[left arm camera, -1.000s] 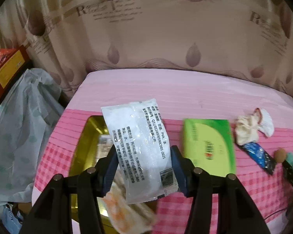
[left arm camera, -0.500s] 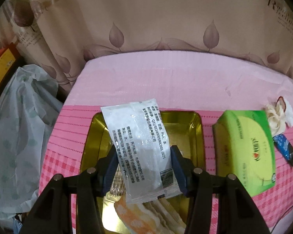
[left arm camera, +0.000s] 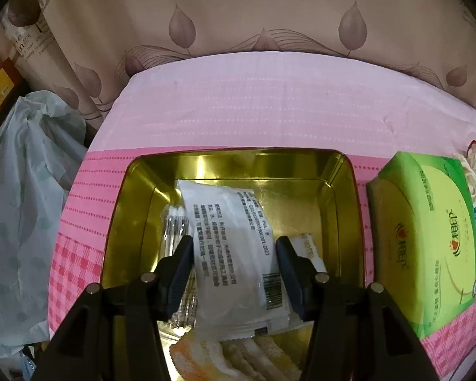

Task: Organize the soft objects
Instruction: 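Carry the white plastic packet into the gold tray and open the left gripper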

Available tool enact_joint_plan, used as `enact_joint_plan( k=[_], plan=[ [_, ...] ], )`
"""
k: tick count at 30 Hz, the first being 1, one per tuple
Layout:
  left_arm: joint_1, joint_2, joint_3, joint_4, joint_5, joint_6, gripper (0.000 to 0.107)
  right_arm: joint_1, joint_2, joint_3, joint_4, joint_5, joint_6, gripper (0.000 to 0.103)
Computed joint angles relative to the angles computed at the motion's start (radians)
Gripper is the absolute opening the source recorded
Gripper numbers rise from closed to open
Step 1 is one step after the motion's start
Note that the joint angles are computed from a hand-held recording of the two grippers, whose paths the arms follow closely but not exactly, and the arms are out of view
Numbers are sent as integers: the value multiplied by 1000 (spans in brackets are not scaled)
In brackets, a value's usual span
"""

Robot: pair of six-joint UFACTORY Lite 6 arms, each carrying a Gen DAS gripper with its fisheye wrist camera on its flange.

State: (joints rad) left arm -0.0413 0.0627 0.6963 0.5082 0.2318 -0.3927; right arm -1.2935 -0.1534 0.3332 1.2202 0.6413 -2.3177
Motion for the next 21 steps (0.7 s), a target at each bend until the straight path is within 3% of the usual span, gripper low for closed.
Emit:
enact_joint_plan(
  k=[5,14,21],
  plan=[
    [-1,-109,-57,-29,10,-2,56,-2,4,1,7,-2,-11,52],
    [-111,-456,-209,158,96,-313,59,5,8,-2,27,-13,-21,52],
    [-90,-606,-283,95,106,-298,59,-1,-45,-41,29,-22,-7,49]
  ],
)
